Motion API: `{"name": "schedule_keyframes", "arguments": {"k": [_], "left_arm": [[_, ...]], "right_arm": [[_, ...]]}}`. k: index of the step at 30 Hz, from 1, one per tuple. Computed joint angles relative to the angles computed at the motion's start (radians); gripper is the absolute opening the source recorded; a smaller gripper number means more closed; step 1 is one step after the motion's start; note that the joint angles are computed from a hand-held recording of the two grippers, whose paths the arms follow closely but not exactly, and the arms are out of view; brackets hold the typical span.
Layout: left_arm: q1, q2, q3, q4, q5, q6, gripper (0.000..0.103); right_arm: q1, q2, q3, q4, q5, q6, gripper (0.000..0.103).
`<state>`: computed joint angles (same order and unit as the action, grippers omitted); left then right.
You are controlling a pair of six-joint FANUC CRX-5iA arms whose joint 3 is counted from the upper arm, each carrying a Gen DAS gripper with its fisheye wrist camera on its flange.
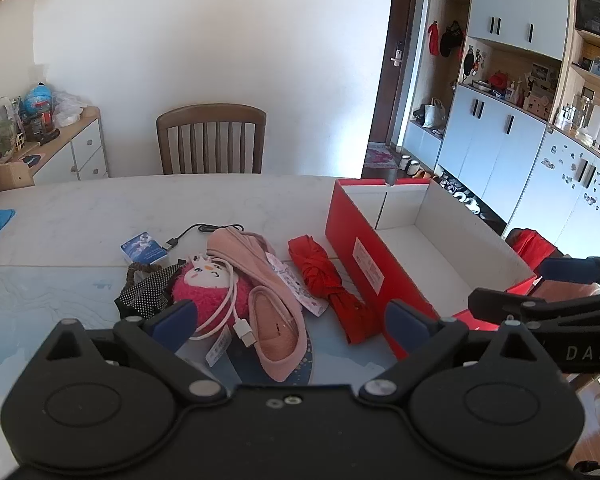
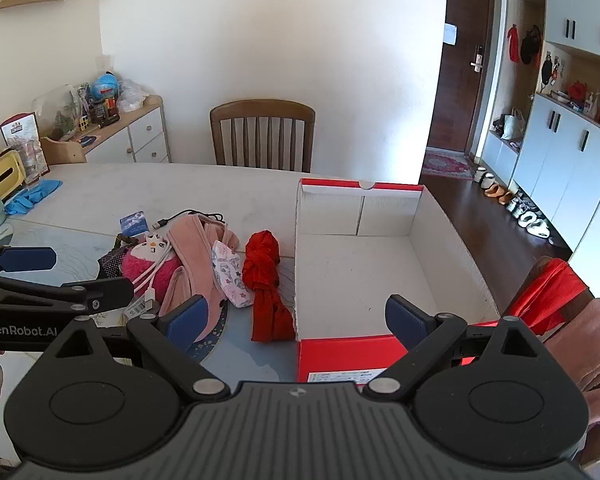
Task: Organize objects
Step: 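Lower the left gripper onto the white cable in the pile and grasp it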
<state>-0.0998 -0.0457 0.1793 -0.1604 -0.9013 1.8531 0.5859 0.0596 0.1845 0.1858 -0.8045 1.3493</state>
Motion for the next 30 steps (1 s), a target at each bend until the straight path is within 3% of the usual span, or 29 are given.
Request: {"name": "schedule_keyframes", "arguments": {"k": [18,26,30], "left_arm": [[0.066,0.014,-0.036,0.112,0.039,-0.112,0.097],[0.107,0.056,-0.031,0.089,0.061,-0.114,0.097],[0.125,0.084,-0.029,0.073,0.069,-0.161,0.09]], "right_arm": [[0.02,0.034,0.026,0.026,-0.022,-0.036,0.096],[0.037,0.053,0.025,0.087,-0.029,-0.103,0.096],[0.045,0.058,0.017,0.124,-0.039,-0.149,0.096]]}}
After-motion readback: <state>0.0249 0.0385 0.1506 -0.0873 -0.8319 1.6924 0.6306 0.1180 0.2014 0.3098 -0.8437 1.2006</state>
